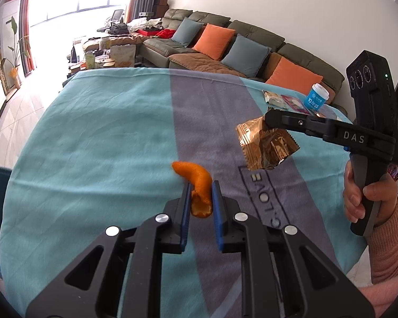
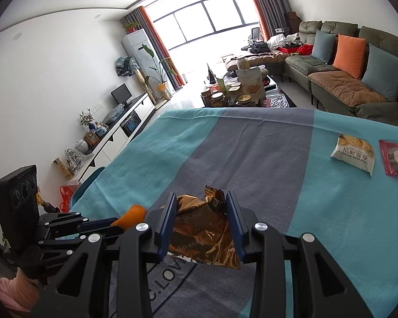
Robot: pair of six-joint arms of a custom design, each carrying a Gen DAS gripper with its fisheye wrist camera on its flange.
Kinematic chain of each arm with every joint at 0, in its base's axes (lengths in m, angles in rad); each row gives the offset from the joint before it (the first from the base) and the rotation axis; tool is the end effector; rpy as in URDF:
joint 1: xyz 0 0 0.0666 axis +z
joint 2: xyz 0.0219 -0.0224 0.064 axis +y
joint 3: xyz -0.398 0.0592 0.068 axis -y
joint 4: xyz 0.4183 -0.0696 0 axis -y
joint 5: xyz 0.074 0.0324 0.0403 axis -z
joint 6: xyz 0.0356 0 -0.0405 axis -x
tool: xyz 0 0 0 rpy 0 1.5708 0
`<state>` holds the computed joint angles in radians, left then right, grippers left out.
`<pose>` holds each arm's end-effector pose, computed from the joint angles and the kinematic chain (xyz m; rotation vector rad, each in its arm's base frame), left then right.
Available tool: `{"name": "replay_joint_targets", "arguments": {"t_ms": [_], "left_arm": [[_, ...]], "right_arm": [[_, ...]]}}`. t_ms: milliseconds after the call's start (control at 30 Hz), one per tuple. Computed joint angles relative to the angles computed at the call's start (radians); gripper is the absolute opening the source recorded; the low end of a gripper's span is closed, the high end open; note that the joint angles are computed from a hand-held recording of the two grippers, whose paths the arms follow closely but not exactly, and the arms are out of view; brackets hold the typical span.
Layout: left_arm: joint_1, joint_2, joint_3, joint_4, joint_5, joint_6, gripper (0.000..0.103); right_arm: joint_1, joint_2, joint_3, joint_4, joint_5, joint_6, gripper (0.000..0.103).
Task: Collect trash
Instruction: 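Grasp the orange peel with the left tool while the right tool grasps the crumpled gold foil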
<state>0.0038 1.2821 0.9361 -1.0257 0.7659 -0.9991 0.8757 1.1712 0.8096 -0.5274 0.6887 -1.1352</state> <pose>0.3869 -0.0236 0.2919 1.2821 2.1493 -0.7633 0.2641 0.2807 0.2968 0.5638 2.1513 0.2370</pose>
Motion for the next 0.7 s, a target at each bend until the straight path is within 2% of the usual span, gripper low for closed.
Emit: {"name": "replay_joint_targets", "arguments": {"t_ms": [167,333,400,567,633,700], "left_arm": [[0.064,0.010,0.001,-0.035,0.001,-0.052,0.016],[0.099,0.029,0.005,-0.054,0.002,-0.081,0.016],[0.109,0.034,0.004,-0.061,0.003,-0.095,0.018],[0.106,0.034,-0.009,-0.033,-0.003,-0.087,0.021],[0.105,0.034,-0.014,-0.026,-0.002,-0.087,0.021],[0.107,0.035,-0.012,-0.028,0.003,-0.088,0.021]], "right_arm": [[0.017,0.058,0.031,-0.001,-0.017,-0.011,0.041],[0.032,0.082,0.049,-0.030,-0.013,-0.030,0.054],[0.038,0.083,0.048,-0.034,-0.014,-0.039,0.055],[0.060,0.079,0.040,-0.051,-0.002,-0.078,0.064],[0.069,0.074,0.033,-0.049,0.010,-0.088,0.071],[0.079,0.069,0.033,-0.060,0.027,-0.099,0.071]]}}
